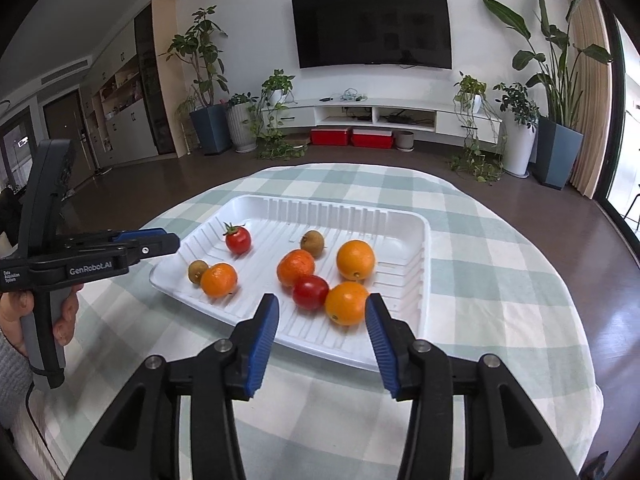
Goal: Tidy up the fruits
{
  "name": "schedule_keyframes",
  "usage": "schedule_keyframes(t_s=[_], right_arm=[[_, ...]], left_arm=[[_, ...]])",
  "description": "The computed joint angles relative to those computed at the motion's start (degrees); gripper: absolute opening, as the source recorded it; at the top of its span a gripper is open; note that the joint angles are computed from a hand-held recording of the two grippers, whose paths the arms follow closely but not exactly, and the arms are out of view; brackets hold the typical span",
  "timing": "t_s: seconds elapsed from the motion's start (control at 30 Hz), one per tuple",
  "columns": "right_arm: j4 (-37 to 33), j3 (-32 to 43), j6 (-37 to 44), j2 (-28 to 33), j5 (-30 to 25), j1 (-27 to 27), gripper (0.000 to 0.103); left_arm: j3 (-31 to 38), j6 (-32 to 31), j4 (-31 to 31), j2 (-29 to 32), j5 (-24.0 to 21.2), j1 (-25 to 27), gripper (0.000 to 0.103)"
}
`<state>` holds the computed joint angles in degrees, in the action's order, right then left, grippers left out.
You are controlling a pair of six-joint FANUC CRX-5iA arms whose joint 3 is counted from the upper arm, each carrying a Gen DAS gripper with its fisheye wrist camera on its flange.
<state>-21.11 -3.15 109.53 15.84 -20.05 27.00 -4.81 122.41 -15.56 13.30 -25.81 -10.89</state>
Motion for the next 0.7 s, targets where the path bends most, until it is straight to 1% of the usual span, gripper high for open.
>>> schedule_keyframes(t_s=[0.07,0.13,0.23,0.27,0.3,0.33,0.37,0.4,0.47,0.53,0.63,0.7], right_arm=[[2.7,-1.1,-3.2,-0.3,1.2,-0.6,0.056],[4.0,-1.5,-5.5,-0.4,1.5,-1.6,0.056],[3.6,-1.4,-7.1,-0.4,1.0,-3.0,0.056],[3.0,-1.3,-7.0,-0.5,0.7,-3.3,0.056],[2.6,-1.6,-6.8,-0.9,0.6,-3.6,0.056],[2.0,-1.6,-6.3,-0.9,0.5,-3.9,0.057],[1.4,-1.5,-5.8,-1.0,0.2,-4.1,0.057],[0.9,-1.6,-5.3,-1.1,0.0,-4.1,0.057],[0.6,-1.7,-4.6,-1.3,-0.3,-4.1,0.057],[-0.5,-1.9,-3.3,-1.5,-0.9,-4.2,0.057],[-2.1,-2.2,-1.4,-1.9,-1.4,-4.1,0.057],[-2.4,-2.6,-0.8,-2.2,-1.4,-3.8,0.057]], left_arm=[[-0.4,0.8,-0.6,-0.5,-0.1,-0.2,0.03],[-0.9,1.3,-1.0,-1.0,-0.2,-0.3,0.03],[-1.2,3.2,-2.6,-1.6,-0.9,-0.9,0.031],[-1.2,3.9,-3.1,-1.7,-1.2,-1.1,0.035],[-1.4,4.7,-3.5,-2.0,-1.4,-1.3,0.042],[-1.5,7.1,-5.2,-2.4,-1.5,-1.8,0.06],[-1.5,10.8,-7.9,-2.8,-1.7,-2.5,0.069],[-1.8,13.1,-9.4,-3.4,-1.4,-3.0,0.07],[-3.1,13.5,-9.1,-4.4,-0.1,-3.3,0.072],[-2.3,16.8,-12.1,-4.7,-2.0,-4.8,0.075],[-1.7,20.7,-15.9,-5.0,-4.2,-7.3,0.075],[-0.7,23.0,-18.4,-4.9,-6.8,-9.3,0.075]])
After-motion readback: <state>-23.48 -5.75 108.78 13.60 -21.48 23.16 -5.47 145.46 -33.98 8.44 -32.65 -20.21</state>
